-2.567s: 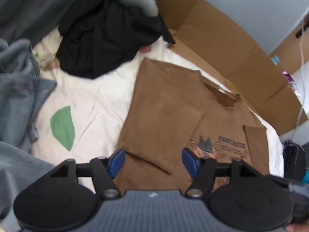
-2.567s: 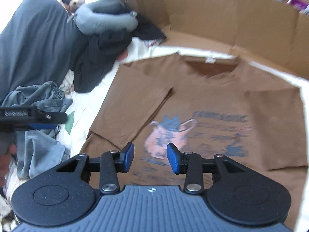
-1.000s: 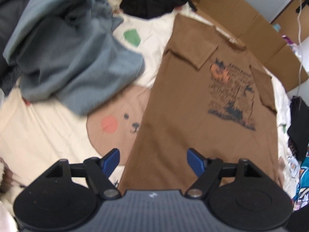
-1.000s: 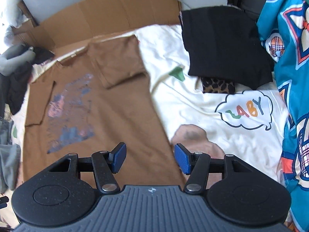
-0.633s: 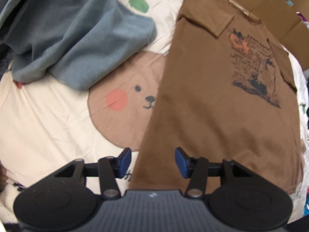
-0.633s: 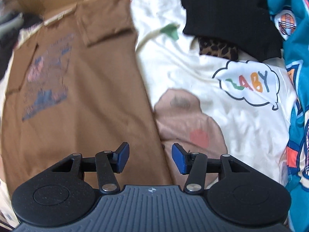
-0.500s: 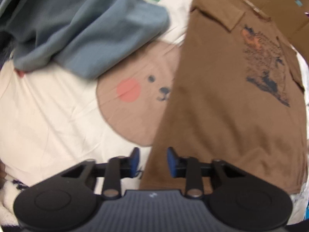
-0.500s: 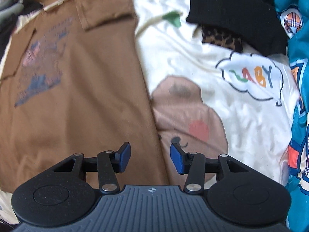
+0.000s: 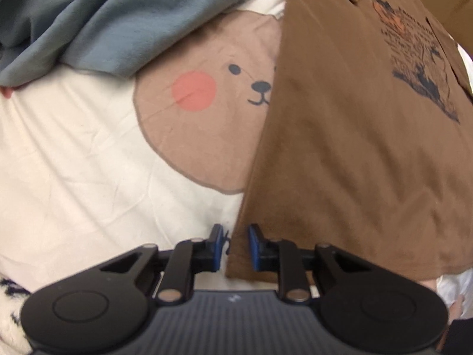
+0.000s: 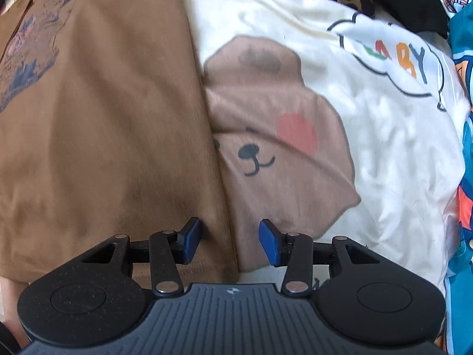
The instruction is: Fold clothes
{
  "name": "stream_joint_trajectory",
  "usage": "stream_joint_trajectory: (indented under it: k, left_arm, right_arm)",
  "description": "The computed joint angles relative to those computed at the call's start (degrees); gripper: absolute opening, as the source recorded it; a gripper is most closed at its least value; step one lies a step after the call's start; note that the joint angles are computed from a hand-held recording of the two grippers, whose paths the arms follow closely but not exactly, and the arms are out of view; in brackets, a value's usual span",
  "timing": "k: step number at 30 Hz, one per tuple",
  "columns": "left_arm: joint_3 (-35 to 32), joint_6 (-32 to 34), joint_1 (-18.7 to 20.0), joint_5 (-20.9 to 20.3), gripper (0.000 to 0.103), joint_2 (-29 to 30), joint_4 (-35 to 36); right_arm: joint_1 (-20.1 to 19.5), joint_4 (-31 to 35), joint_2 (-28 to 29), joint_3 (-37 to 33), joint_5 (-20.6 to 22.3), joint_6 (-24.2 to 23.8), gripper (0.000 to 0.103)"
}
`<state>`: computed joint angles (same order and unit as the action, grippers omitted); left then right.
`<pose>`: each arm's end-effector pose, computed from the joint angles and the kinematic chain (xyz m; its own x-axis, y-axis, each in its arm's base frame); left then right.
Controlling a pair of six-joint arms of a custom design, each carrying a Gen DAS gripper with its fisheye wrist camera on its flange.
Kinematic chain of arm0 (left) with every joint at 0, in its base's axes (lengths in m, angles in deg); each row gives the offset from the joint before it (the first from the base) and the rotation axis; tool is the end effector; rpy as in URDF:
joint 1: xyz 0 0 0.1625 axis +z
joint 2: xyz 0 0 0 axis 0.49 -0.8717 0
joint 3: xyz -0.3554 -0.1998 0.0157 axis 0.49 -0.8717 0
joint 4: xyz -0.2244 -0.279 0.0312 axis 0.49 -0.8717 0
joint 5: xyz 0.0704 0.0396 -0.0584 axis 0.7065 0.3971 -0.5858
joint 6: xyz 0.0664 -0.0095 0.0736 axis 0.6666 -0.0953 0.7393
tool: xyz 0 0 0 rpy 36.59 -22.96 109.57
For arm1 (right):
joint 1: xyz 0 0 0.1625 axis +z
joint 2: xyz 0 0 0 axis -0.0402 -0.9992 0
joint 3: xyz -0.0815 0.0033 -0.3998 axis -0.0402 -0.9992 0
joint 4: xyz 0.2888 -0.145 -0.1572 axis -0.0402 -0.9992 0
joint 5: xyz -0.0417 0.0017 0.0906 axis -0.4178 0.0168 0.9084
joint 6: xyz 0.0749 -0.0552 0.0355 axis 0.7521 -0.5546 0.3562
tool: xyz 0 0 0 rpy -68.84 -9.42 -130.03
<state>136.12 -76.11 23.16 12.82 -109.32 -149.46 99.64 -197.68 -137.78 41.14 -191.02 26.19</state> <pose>0.0165 -0.2958 0.3096 -0.7018 -0.4717 -0.5339 -0.2788 0.8715 -0.4035 0.1288 -0.4852 0.1651 -0.7343 -0.0545 0.6767 -0.0952 0.9952 -0.0231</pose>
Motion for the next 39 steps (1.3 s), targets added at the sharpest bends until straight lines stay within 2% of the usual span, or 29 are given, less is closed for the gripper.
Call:
stream_joint_trajectory:
  k: [7,12,19,22,23,24,27,32,33,35,39]
  left_arm:
    - [0.07,-1.63,-2.24,-0.61,0.020,-0.46,2.09]
    - [0.76,-4.80,-5.08,-1.40,0.019,-2.32,3.92]
    - [0.89,-9.41,-9.11,-2.94,0.019,-4.88,7.04]
    - [1.53,-14.57,-10.75,-2.98,0.019,-7.10,7.84]
    - [1.83,-15.93,-11.41,-2.98,0.019,-7.70,8.25]
    - [2.09,-17.03,-12.04,-2.95,0.020,-8.07,8.62]
    - [1.97,-18.52,-13.26,-3.02,0.020,-7.07,9.52]
    - [0.32,-18.19,-14.15,-4.80,0.023,-4.20,10.40]
    - [0.15,-18.43,-14.85,-5.15,0.023,-4.39,11.02]
    - [-0.20,-18.89,-16.25,-5.86,0.005,-4.74,12.21]
    - [-1.09,-21.87,-20.97,-7.13,0.004,-6.31,16.46]
  right_arm:
    - [-0.98,-6.81,-3.25,4.80,2.94,-2.27,0.043]
    - [-0.99,-9.05,-4.44,6.09,4.29,-3.35,0.029]
    - [-0.47,-11.31,-4.65,6.57,5.31,-4.81,0.029]
    - [-0.38,-11.90,-4.57,6.73,5.78,-5.24,0.029]
    - [-0.42,-11.88,-4.37,6.76,5.56,-5.39,0.026]
    - [-0.47,-11.76,-4.10,6.84,5.20,-5.41,0.018]
    - [-0.10,-11.54,-3.60,7.44,4.56,-5.49,0.008]
    - [1.29,-8.40,-4.57,6.81,3.97,-4.38,0.003]
    - [1.49,-7.90,-4.81,6.68,3.84,-3.99,0.003]
    - [1.80,-7.22,-5.16,6.60,3.62,-3.43,0.003]
    - [2.09,-6.27,-5.40,6.64,3.59,-2.15,0.004]
